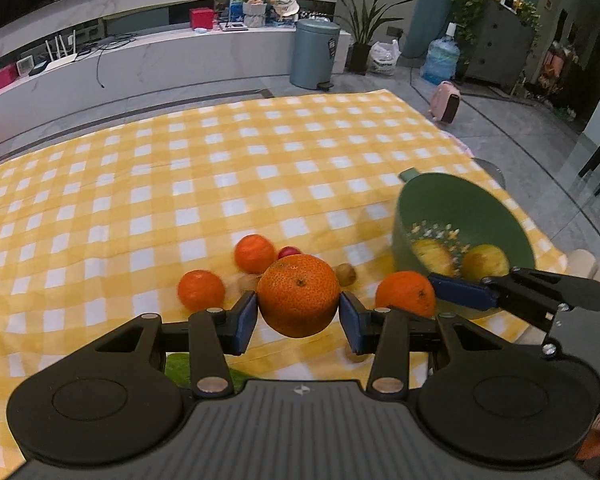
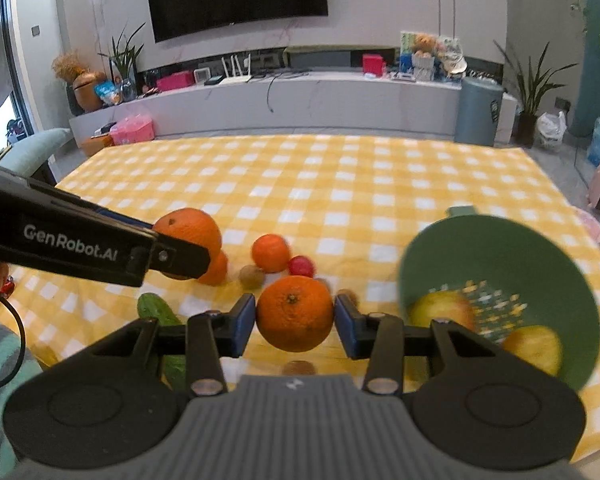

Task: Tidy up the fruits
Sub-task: 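Carry both oranges over the green colander and release them inside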

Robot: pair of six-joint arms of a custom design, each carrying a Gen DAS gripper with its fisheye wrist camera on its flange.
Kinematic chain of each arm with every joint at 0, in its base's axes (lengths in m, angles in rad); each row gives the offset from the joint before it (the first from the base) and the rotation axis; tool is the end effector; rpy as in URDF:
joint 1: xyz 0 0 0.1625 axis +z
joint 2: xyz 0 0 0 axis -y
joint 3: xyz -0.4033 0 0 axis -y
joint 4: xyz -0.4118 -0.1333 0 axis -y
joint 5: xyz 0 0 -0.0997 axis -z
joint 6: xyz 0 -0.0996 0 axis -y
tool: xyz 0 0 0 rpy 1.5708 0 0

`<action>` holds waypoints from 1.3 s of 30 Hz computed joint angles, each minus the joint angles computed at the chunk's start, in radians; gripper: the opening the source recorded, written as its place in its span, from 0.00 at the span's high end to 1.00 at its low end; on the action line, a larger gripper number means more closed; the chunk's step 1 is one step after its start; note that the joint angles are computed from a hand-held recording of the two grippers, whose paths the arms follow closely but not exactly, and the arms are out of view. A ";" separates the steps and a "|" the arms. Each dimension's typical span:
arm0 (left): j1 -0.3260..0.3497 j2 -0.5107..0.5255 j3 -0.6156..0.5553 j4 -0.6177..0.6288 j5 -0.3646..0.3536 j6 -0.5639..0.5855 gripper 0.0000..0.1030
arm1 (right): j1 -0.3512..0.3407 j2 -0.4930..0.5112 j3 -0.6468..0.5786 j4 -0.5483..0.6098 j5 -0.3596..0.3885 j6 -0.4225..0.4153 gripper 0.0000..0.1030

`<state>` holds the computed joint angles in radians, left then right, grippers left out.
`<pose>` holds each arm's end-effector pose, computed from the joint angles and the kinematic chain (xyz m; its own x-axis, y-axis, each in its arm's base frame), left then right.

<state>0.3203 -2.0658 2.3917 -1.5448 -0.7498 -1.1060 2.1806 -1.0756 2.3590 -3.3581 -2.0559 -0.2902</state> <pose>-0.1902 -0.2803 0.2875 -0.7853 0.0613 -0.6160 0.4216 0.7817 -0.4596 0.3222 -0.3095 0.0934 -0.6749 -0.5140 0.5294 -0.7250 0.5957 -0.3458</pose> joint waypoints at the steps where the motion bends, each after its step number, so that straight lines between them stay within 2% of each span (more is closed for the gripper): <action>1: -0.004 0.009 0.000 -0.019 -0.001 0.007 0.51 | -0.003 -0.015 0.005 0.000 -0.004 -0.009 0.61; 8: -0.003 0.113 0.001 -0.196 -0.011 0.097 0.51 | -0.038 -0.123 0.035 0.012 -0.029 -0.067 0.61; 17: 0.061 0.304 -0.021 -0.483 -0.063 0.280 0.51 | -0.094 -0.213 0.049 0.037 -0.055 -0.169 0.61; 24: 0.130 0.442 -0.049 -0.651 -0.110 0.449 0.51 | -0.149 -0.217 0.026 0.048 -0.057 -0.236 0.61; 32: 0.229 0.566 -0.118 -0.727 -0.141 0.543 0.51 | -0.223 -0.167 0.005 -0.014 -0.040 -0.208 0.61; 39: 0.270 0.628 -0.164 -0.747 -0.141 0.582 0.51 | -0.279 -0.088 -0.030 -0.049 -0.028 -0.196 0.61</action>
<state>0.5898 -1.4380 2.2274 -2.2918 -0.8903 -0.5244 1.9016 -1.1634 2.3291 -3.4076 -2.0843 -0.4861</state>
